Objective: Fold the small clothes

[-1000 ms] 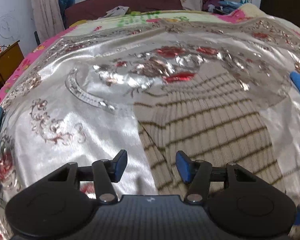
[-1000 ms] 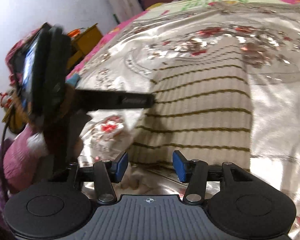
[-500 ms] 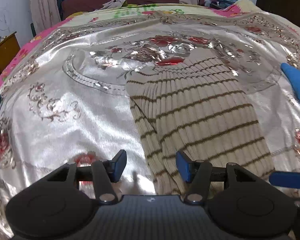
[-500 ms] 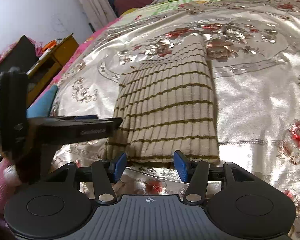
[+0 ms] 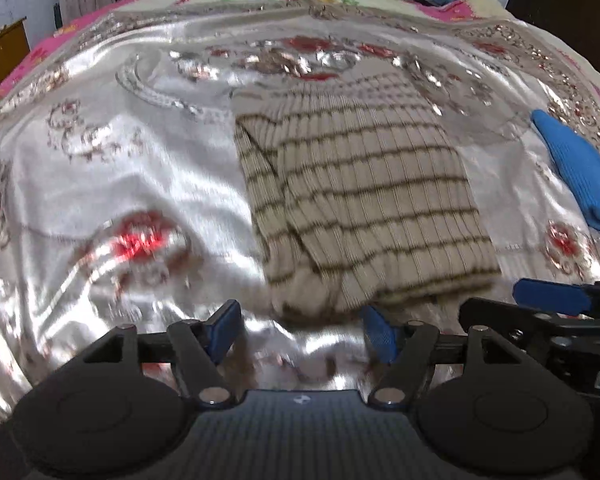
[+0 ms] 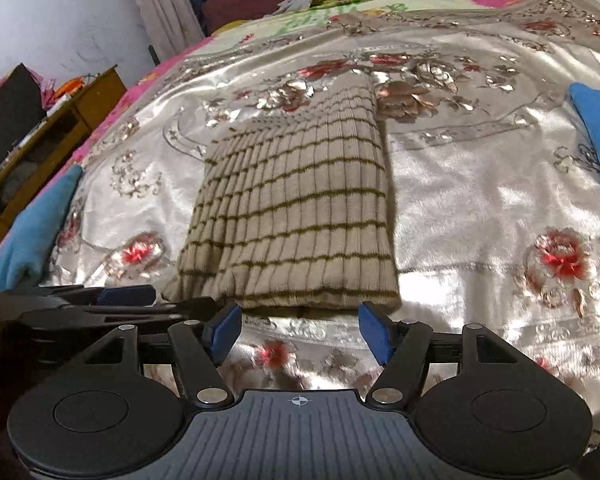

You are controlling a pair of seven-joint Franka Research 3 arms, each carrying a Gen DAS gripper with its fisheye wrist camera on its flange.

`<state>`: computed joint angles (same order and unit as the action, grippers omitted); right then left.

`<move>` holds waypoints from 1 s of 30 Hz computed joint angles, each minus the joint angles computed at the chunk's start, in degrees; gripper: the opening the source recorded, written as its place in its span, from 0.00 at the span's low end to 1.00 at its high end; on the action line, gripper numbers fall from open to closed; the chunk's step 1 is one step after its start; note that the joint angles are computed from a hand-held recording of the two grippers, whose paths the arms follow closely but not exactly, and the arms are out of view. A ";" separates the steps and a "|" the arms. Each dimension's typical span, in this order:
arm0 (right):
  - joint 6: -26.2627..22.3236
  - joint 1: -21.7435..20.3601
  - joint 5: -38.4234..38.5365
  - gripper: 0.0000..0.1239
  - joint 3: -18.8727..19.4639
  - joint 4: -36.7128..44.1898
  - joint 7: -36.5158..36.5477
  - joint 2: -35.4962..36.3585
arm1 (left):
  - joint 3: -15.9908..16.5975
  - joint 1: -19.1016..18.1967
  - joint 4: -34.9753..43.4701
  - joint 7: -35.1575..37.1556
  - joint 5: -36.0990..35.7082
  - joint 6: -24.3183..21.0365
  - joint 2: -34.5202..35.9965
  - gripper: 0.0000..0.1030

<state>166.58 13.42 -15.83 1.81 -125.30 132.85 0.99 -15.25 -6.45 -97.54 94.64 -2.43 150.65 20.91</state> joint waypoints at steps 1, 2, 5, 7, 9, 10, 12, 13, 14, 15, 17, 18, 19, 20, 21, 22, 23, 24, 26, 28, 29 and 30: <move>-0.54 0.07 -2.17 0.53 -0.11 0.08 1.67 0.00 | 0.09 -0.12 -0.76 -0.12 0.30 0.32 -0.46 0.70; -0.99 0.13 -4.05 0.53 -0.16 0.09 3.16 -0.06 | 0.24 -0.27 -1.28 -0.22 0.73 0.56 -0.81 0.70; -1.38 -0.01 -8.71 0.57 -0.25 -0.40 7.44 -0.47 | 0.54 -0.59 -2.68 -0.98 1.55 1.15 -1.92 0.71; -1.60 -0.23 -11.27 0.58 -0.15 -0.83 10.00 -0.77 | 0.46 -0.47 -3.52 -1.14 1.38 1.88 -2.52 0.72; -2.01 -0.45 -12.05 0.58 0.04 -1.09 11.07 -0.90 | 0.28 -0.23 -4.23 -1.14 0.82 2.26 -3.03 0.72; -2.23 -0.53 -12.14 0.58 0.13 -1.21 11.34 -0.93 | 0.31 -0.26 -4.48 -1.24 0.83 2.40 -3.19 0.72; -2.57 -0.63 -13.18 0.59 0.28 -1.37 12.55 -1.01 | 1.03 -0.99 -4.88 -2.34 2.45 2.77 -3.38 0.72; -2.66 -0.68 -13.94 0.59 0.34 -1.38 13.24 -1.04 | 1.46 -1.41 -4.96 -3.05 3.59 2.86 -3.40 0.72; -2.80 -0.73 -15.05 0.59 0.40 -1.40 14.17 -1.14 | 1.84 -1.80 -5.07 -3.84 4.72 2.87 -3.47 0.73; -2.96 -0.79 -16.40 0.62 0.46 -1.42 15.40 -1.26 | 2.00 -1.97 -5.29 -4.35 5.42 3.03 -3.60 0.73; -2.95 -0.98 -17.92 0.63 0.56 -1.67 16.85 -1.50 | 2.01 -1.97 -5.71 -4.92 6.10 3.46 -3.80 0.73; -2.86 -1.04 -17.64 0.63 0.62 -1.80 16.74 -1.55 | 1.81 -1.75 -5.93 -4.85 5.92 3.73 -3.87 0.73; -2.86 -1.10 -17.02 0.63 0.67 -1.92 16.32 -1.61 | 1.63 -1.57 -6.00 -4.76 5.71 3.70 -3.87 0.73; -2.94 -1.15 -16.87 0.63 0.74 -2.01 16.34 -1.63 | 1.51 -1.47 -6.02 -4.72 5.60 3.57 -3.84 0.73; -3.07 -1.18 -16.86 0.63 0.82 -2.08 16.46 -1.64 | 1.53 -1.51 -6.04 -4.85 5.74 3.46 -3.81 0.73; -3.09 -1.20 -16.85 0.63 0.87 -2.15 16.48 -1.65 | 1.50 -1.50 -6.14 -4.85 5.80 3.44 -3.80 0.73; -3.12 -1.21 -16.66 0.63 0.91 -2.24 16.39 -1.66 | 1.47 -1.52 -6.22 -4.90 5.88 3.35 -3.81 0.73; -3.11 -1.22 -16.41 0.63 0.94 -2.33 16.23 -1.68 | 1.44 -1.53 -6.33 -4.94 5.90 3.23 -3.85 0.73; -3.16 -1.25 -16.59 0.63 1.01 -2.46 16.48 -1.76 | 1.36 -1.49 -6.69 -4.90 5.84 3.37 -4.03 0.73; -3.41 -1.29 -16.79 0.63 1.08 -2.46 16.85 -1.77 | 1.33 -1.48 -6.90 -4.86 5.84 3.59 -4.14 0.73; -3.48 -1.30 -16.73 0.63 1.09 -2.44 16.92 -1.74 | 1.30 -1.45 -6.95 -4.81 5.80 3.68 -4.14 0.73; -3.55 -1.30 -16.55 0.63 1.08 -2.46 16.90 -1.75 | 1.28 -1.43 -6.97 -4.80 5.74 3.68 -4.13 0.73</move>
